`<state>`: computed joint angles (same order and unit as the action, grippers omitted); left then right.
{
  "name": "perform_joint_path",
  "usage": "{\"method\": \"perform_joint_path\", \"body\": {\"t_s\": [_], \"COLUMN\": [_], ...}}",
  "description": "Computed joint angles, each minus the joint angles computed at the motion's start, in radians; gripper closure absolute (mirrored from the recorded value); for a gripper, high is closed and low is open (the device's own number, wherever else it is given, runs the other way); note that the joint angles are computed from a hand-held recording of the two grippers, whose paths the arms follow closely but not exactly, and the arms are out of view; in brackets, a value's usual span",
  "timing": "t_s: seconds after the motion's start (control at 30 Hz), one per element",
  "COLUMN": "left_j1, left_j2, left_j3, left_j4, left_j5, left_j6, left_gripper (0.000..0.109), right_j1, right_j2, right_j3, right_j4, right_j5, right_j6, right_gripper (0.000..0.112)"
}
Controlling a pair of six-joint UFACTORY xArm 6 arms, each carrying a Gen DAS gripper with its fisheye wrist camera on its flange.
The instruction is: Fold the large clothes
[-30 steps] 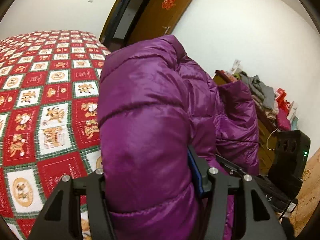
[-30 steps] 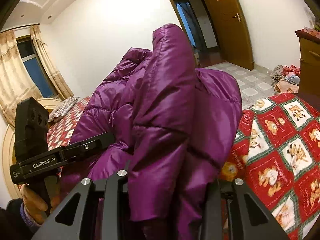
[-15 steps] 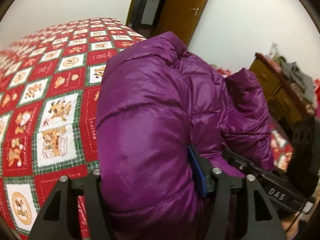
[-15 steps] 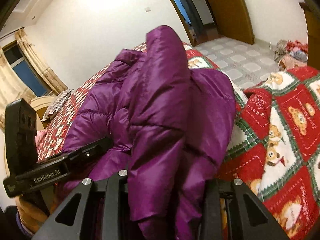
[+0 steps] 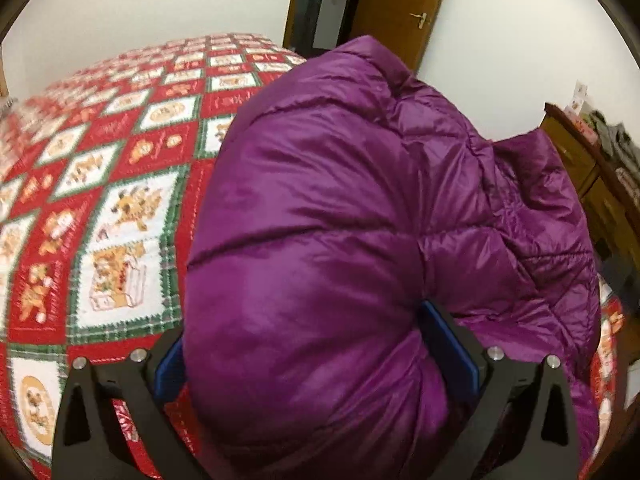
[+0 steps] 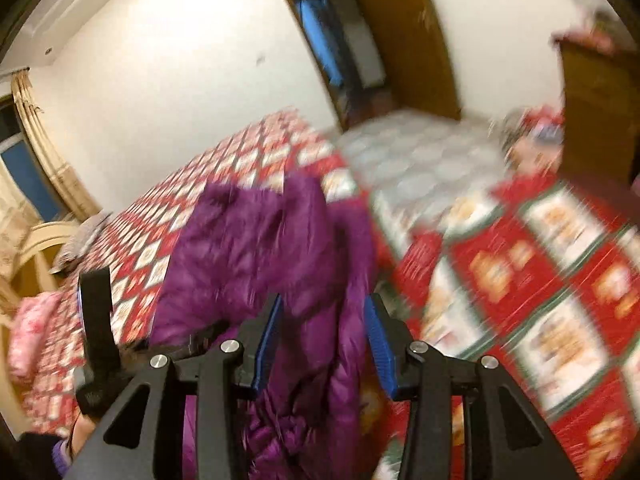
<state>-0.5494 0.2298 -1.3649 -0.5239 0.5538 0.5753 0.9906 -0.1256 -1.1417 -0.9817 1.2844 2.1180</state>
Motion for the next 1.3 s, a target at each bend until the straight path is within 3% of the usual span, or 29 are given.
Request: {"method": "perform_joint_path", "body": {"t_s": [0.03,0.1,0.2,0.3,0.37,0.5,0.63,0.77,1.07,1.2,1.3], "left_j1": [-0.006,-0.014,-0.015,-0.012,-0.012,-0.007,-0.015,-0.023,-0.045,-0.053,-0.049], "left_j2": [-0.012,-0.032,-0.063,-0.1,-0.117,-0.087,0.017,0.087,0.103,0.088,0.05], "left_j3": [0.017,0.043,0.069,0.093,0.101,0.034,-0.082,-0.148,-0.123,-0.096,-0.074], "left_j4": [0.018,0.069,0.145,0.231,0.256,0.184,0.291,0.289,0.337,0.435,0.456], "left_j5": [-0.022,-0.057,-0.074,-0.089,-0.122,-0.121,-0.084,-0.04,-0.1,-0.129,-0.09], "left_j6": [-0.003,-0.017,-0.046,-0.075,-0.087,-0.094,-0.217,-0.234,-0.266,-0.331,-0.308], "left_gripper": [0.006,0.006,0.006,0.006,0.006,0.006,0.006,0.006,0.006,0.006,0.006], "right_j1": [0.005,-0.032,-0.159,-0.232,-0.235,-0.216,-0.221,-0.217,-0.23,-0.229,-0.222], "right_j2": [0.011,0.035,0.06,0.117,0.138,0.116,0.085,0.116,0.134,0.155,0.162], "right_j3": [-0.028,-0.069,-0.07,-0.08,-0.069,0.015,0.069,0.031,0.012,-0.023,-0.038], "right_j4": [-0.016,-0.032,0.013,0.117,0.16,0.121,0.084,0.108,0.132,0.158,0.167], "right_j5": [0.037,0.022,-0.145,-0.201,-0.204,-0.247,-0.299,-0.268,-0.269,-0.236,-0.21], "right_j6": [-0.031,-0.116,-0.162,-0.208,-0.203,-0.07,0.019,-0.02,-0.043,-0.083,-0.101], "right_gripper": [0.069,0.069,0.078,0.078,0.078,0.078,0.078,0.078,0.078,0.078,0.078]}}
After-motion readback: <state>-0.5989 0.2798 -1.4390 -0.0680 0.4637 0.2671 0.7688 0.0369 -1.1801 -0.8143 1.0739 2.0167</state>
